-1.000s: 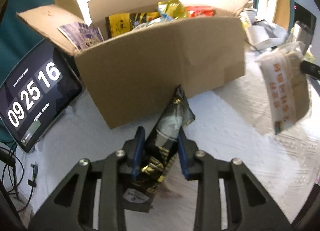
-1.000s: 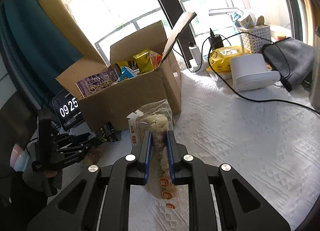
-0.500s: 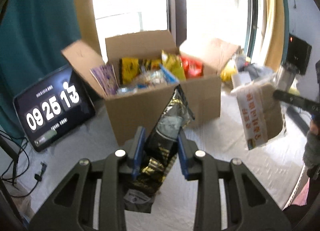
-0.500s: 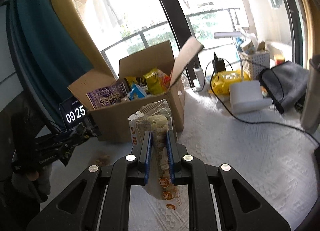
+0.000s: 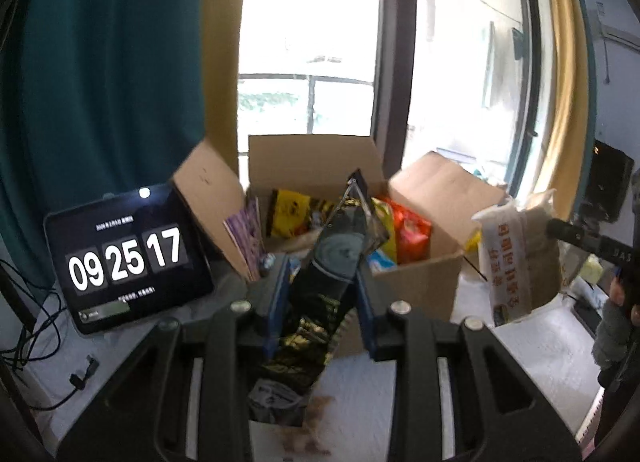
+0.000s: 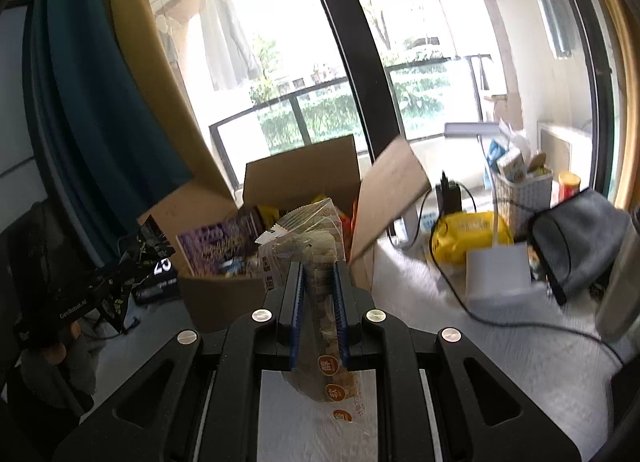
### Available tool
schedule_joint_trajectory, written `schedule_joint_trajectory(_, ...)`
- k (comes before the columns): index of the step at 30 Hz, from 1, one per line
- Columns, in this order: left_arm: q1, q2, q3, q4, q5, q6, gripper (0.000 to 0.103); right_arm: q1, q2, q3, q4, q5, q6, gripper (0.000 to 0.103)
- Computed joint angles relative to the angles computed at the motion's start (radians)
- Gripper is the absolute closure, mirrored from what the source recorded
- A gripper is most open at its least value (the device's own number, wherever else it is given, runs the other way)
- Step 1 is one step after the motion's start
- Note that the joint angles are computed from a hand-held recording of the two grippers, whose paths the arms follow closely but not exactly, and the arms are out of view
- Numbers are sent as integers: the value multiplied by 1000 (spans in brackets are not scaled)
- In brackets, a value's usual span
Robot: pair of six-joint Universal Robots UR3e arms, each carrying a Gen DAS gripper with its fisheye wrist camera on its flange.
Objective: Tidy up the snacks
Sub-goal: 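Carry the bread pack and black-gold packet over the box, then open both grippers to drop both packets into the box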
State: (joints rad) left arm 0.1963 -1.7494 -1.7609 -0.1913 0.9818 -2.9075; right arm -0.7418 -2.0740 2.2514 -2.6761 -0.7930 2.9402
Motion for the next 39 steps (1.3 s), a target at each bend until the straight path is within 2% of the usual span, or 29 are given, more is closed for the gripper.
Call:
schedule_joint_trajectory(6, -31, -131, 176, -23, 20, -43, 71, 135, 227, -138, -214, -124, 109, 87)
schedule_joint_trajectory(10, -50, -232, 323, -40, 30, -73, 70, 205, 359, -244, -283, -186, 144, 87)
schedule_joint_trajectory(22, -120, -578, 872, -209, 74, -141, 70, 333, 755, -679, -292, -269, 200, 87)
schedule_joint_trajectory(27, -168, -748, 1192, -388, 148, -153, 69, 349, 839, -774, -268, -285, 216, 88)
schedule_joint_trajectory(28, -175, -761, 1221, -409, 158, -153, 68, 351, 846, -781, -263, -286, 219, 88)
schedule_joint_trajectory(31, -190, -821, 1340, -473, 164, -148, 53, 353, 868, -797, -248, -293, 224, 87)
schedule_joint_trajectory(34, -200, -822, 1354, -484, 173, -138, 39, 360, 880, -807, -209, -306, 222, 87)
schedule_joint_trajectory(39, -200, -769, 1254, -424, 177, -134, 38, 357, 890, -795, -173, -300, 240, 87)
